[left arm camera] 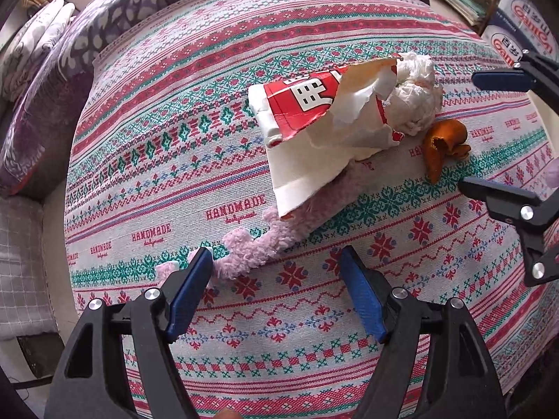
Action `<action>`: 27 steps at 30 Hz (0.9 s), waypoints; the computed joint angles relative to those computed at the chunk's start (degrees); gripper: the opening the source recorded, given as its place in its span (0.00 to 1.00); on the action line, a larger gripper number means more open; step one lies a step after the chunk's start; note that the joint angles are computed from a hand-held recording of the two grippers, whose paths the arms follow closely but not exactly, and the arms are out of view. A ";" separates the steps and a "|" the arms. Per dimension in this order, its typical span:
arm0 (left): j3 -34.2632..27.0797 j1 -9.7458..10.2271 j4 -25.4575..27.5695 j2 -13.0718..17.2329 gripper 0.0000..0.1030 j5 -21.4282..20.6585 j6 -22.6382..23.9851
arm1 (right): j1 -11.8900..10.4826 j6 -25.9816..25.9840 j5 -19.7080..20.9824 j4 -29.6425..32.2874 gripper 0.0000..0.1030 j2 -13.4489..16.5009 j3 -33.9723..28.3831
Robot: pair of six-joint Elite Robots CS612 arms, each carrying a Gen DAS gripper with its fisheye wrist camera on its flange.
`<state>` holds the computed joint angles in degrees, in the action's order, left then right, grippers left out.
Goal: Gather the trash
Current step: 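Grasp the pink fuzzy strip with the left tool while the right tool grasps an orange peel, then lift the pink strip and orange peel off the blanket with both tools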
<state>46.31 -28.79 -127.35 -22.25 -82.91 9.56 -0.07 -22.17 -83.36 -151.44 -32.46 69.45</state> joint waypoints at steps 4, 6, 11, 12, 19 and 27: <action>-2.08 0.34 0.10 1.18 0.72 -0.99 0.80 | 0.30 -1.84 1.45 2.01 0.56 0.94 -1.19; -2.34 0.50 -0.70 1.44 0.71 -1.51 0.87 | 0.21 -1.46 2.73 2.10 0.27 1.04 -1.41; -1.75 1.13 -0.60 1.02 0.45 -5.72 -0.44 | -0.14 0.78 5.09 3.12 0.21 0.42 -0.63; -1.57 1.12 -0.12 0.83 0.40 -5.66 -0.38 | -0.15 1.19 5.10 2.98 0.21 0.26 -0.30; 3.17 0.41 0.66 -2.02 0.32 -3.52 0.80 | -0.14 3.06 6.06 3.96 0.21 -1.69 2.56; 9.65 1.11 -6.76 -6.50 0.32 -4.63 -6.08 | -0.43 6.98 4.90 -2.95 0.21 -5.28 7.25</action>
